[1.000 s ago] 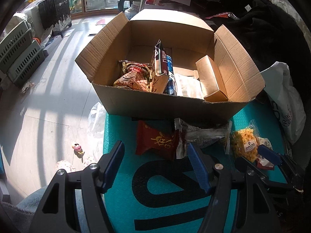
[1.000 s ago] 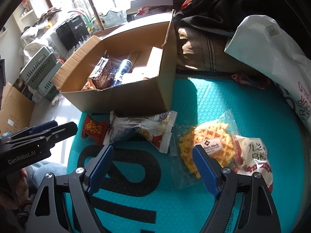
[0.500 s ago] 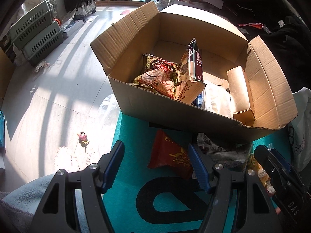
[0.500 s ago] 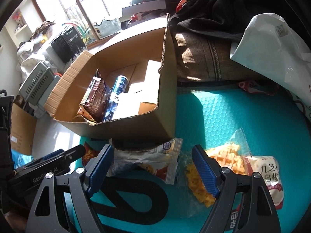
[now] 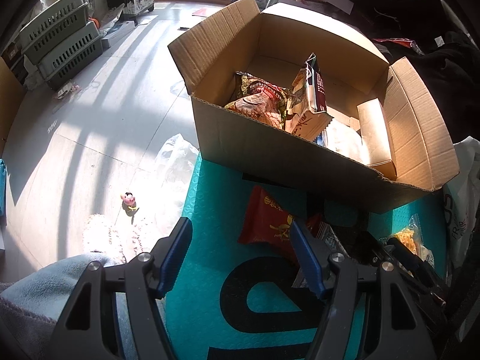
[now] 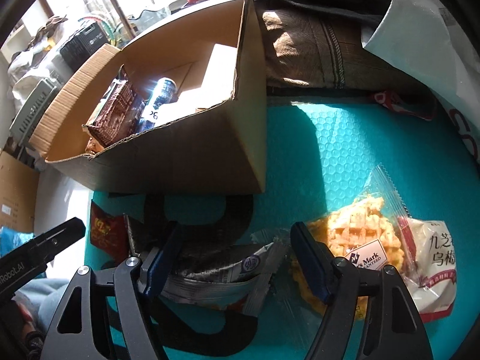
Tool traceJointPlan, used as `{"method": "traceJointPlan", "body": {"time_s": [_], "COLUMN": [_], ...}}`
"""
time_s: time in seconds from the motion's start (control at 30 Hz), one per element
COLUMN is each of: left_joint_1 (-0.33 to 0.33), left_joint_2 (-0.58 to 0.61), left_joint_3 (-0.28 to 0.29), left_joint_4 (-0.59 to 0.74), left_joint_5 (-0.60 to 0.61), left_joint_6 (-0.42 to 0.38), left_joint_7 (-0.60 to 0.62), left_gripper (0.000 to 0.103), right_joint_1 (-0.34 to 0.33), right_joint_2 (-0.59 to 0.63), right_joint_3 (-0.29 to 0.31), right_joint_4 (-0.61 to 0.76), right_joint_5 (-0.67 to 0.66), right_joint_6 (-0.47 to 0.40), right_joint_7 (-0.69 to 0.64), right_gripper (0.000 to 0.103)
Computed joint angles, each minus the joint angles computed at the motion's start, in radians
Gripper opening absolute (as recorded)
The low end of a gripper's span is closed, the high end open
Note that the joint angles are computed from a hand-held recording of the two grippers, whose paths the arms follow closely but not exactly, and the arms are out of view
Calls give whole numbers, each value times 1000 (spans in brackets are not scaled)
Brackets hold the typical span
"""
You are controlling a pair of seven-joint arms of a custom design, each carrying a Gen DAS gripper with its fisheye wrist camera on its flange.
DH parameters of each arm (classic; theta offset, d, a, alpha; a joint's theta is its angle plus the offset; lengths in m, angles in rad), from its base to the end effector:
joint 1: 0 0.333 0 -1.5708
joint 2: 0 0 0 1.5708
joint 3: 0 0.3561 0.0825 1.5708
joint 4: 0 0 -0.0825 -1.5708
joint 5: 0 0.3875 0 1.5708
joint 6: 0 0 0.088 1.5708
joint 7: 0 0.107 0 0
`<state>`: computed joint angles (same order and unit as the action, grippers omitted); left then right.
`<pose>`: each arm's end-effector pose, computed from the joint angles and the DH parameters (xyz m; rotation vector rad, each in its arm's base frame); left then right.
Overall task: Organize snacks
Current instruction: 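Grasp the silver wrapper with the right tool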
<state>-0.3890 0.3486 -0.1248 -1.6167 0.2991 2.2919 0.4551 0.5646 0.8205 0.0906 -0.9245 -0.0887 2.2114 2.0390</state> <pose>0.6242 -0.3307 0.4959 -2.4582 1.5327 -0.4911 0.6870 0.4820 0.4749 -2.0600 1.7216 -0.1741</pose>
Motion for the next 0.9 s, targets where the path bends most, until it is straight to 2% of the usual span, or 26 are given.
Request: {"method": "traceJointPlan", "body": {"time_s": [0.13,0.33,0.5,0.63,0.7,0.77,0.9], "left_joint_1": [0,9,20,21,13,11,25], "left_joint_2": [-28,-77,-110,-126,-130,-133,-144], "left_joint_3": [-9,-24,-39,-42,-38,-38,-41], "left_joint_4": [-21,-60,-86,-89,-84,-77,-91], "left_joint_5": [2,-8,-34,-17,31,65,72], "left_joint_6": [3,7,19,4,-17,-40,-30], "left_joint_7": [27,49,60,63,56,61,61], "left_gripper": [67,67,67,67,67,67,67], "right_joint_1": [-13,-39,-37,-84,-98,-104,-86], "right_joint_2": [-50,-155,-230,-263,-249,-227,-177], "right_joint_3": [20,48,43,101,126,138,124], "right_joint_4": [-78,-237,-318,-383,-380,-361,-300], "right_joint_5": [17,54,75,200,259,298,305], "right_joint_6": [2,53,53,76,79,76,87], "right_joint_7": [-27,-56,50,99,100,103,138], "right_gripper": [75,75,75,68,68,63,63]}}
